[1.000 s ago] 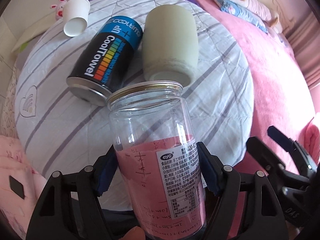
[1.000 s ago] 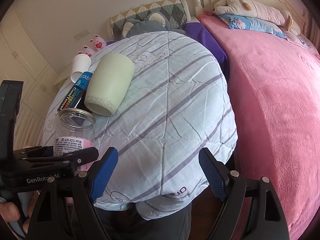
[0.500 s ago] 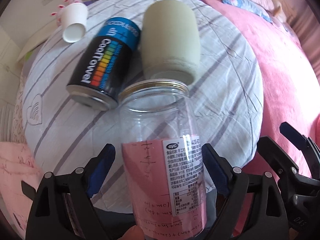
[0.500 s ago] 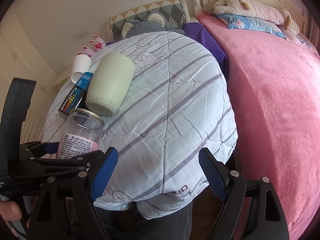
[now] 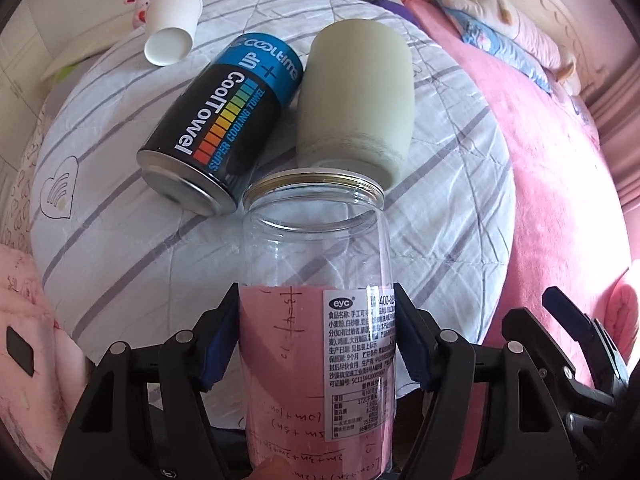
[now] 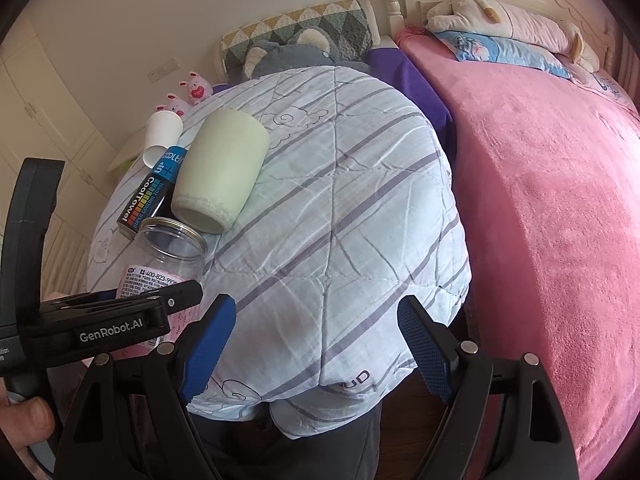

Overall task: Flip cup upright
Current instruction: 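Rotate the jar with the left tool so its open mouth faces up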

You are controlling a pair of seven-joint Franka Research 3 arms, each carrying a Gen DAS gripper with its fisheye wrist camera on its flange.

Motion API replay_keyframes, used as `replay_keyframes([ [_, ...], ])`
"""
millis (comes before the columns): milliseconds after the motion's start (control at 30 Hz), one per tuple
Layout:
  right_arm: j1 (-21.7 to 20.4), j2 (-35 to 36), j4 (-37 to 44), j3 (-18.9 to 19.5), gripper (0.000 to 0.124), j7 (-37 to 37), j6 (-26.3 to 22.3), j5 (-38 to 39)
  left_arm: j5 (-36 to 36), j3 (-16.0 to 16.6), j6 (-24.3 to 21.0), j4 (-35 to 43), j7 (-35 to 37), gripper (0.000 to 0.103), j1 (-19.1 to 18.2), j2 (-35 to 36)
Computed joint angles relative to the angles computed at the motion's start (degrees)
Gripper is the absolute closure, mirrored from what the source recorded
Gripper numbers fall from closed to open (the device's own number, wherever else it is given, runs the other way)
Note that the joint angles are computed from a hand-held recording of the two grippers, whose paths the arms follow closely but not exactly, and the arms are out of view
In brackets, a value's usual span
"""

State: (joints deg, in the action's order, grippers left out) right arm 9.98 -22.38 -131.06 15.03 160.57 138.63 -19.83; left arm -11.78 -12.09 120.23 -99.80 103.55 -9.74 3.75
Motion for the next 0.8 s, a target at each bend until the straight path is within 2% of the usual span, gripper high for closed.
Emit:
replay_keyframes([
  [200, -0.2, -0.7, -0.3, 0.3, 0.04, 0.7, -0.3, -0.2, -0.5, -0.6, 1.4, -0.5, 1.1, 0.032, -0.9, -0.8],
  [467, 0.0, -0.7, 0.4, 1.0, 0.04, 1.4, -0.9, -1.0, -3.4, 1.0, 9.4, -6.9, 5.0, 0.032, -0.9, -7.4],
  [600, 0.3, 0.0, 1.5, 1.4, 0.04, 1.6, -1.3, -1.7, -5.4, 2.6, 15.4, -9.7, 7.3, 0.032, -0.8, -9.9],
  [800, 1.4, 1.5, 3.4, 1.7, 0.04, 2.0, -1.8, -2.7, -8.5, 4.3, 30.1, -14.1, 11.1, 0.032, -1.3, -11.1],
])
